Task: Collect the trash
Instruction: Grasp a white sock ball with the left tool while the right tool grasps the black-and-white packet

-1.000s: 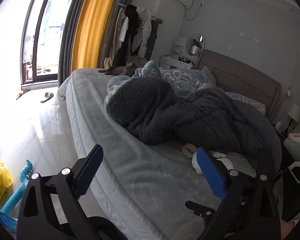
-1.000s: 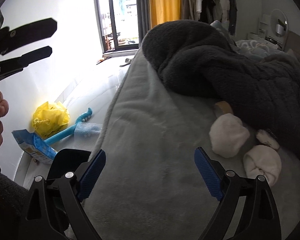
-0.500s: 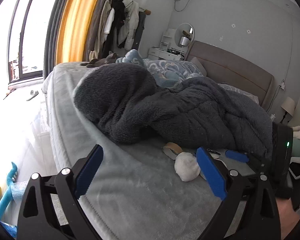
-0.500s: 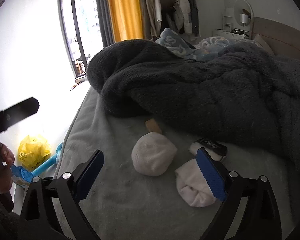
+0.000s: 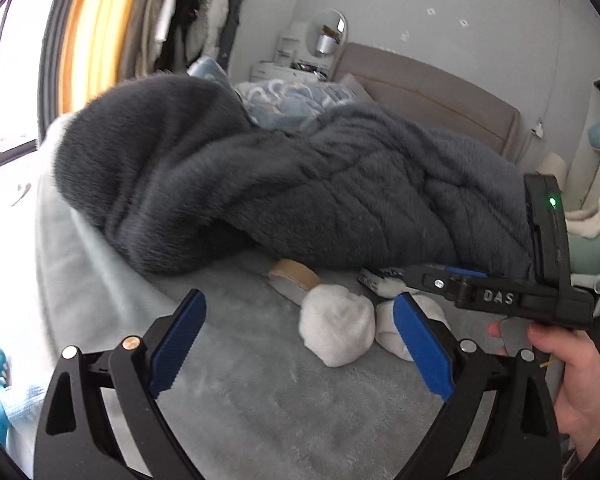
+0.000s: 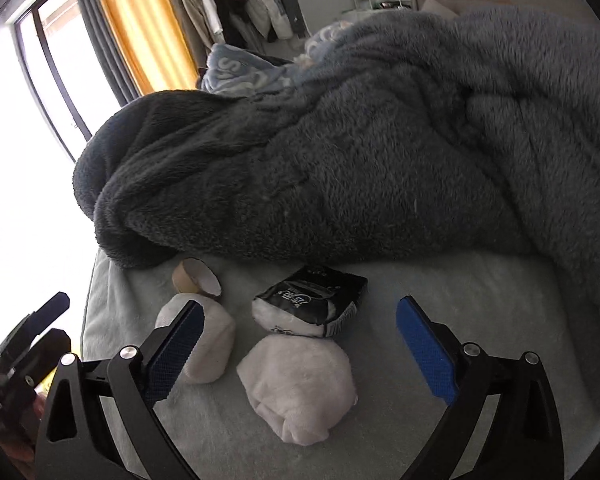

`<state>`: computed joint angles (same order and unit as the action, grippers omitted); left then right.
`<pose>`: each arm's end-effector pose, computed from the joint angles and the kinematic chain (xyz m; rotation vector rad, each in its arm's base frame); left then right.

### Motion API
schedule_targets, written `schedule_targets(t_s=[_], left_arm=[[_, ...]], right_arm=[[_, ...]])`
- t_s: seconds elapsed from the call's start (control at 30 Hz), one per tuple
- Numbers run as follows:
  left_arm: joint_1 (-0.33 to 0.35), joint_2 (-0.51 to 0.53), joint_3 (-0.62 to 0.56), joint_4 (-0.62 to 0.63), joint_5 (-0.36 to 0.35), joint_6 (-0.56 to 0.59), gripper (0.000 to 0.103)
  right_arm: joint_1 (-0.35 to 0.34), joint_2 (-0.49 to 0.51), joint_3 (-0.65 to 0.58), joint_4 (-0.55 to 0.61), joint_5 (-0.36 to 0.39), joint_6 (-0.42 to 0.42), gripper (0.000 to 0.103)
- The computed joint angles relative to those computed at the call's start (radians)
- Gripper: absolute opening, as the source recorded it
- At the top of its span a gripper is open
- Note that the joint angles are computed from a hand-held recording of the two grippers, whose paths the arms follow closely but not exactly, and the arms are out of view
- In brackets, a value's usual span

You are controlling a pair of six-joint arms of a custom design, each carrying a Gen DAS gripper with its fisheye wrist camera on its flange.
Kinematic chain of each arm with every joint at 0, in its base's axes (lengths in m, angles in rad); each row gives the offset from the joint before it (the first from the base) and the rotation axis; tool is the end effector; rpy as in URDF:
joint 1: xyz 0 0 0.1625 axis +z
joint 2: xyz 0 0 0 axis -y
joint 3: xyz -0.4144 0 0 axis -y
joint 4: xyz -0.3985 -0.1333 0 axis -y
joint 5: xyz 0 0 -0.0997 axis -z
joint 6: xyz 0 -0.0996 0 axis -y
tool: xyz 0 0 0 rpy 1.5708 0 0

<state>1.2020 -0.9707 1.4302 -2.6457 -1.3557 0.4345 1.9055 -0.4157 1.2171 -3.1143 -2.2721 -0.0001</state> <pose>-0.1185 -0.7355 0.3059 0.9995 2.5973 -0.8736 0.3218 -0.7152 0.0549 0.0624 -2.3951 1.0545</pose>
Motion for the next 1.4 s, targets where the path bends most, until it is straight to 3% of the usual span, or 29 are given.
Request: schedule_targets(t_s=[0.37,0.6,0.7,1.0,1.07,1.13,1.23,1.4], left_arm=[[0.022,0.098,-0.095,0.174,-0.044,-0.034,0.094],[0.025,0.118,-0.117,0.214,-0.039,-0.074,0.054],[0.021,0.114,-0.109,0.208,-0.034,-0.069,0.045],[0.024,0.071,-0.088,0.226,-0.024,-0.058,0.042],[0.025,0.062,-0.087,0.232,-0.022,-0.047,0.042],[0.026,0.051,-0.085,0.234,-0.017,-0.039,0.042],[0.029,0.03,-0.078,0.231,-0.01,-0.032,0.042],[0.037,-0.003,-0.071,0.224,0.014,-0.036,0.042]], right_arm=[[-0.024,0.007,-0.027,0.082,0.011,0.1,0.098],[-0.033,0.035,-0.067,0.127,-0.012,0.087,0.098],[-0.036,0.046,-0.08,0.145,-0.025,0.091,0.098],[-0.045,0.073,-0.11,0.118,-0.048,0.109,0.098],[-0.045,0.084,-0.128,0.114,-0.057,0.099,0.093],[-0.04,0.096,-0.151,0.133,-0.08,0.086,0.075],[-0.028,0.131,-0.219,0.168,-0.12,0.053,0.064],[-0.005,0.159,-0.271,0.165,-0.134,0.004,0.062]])
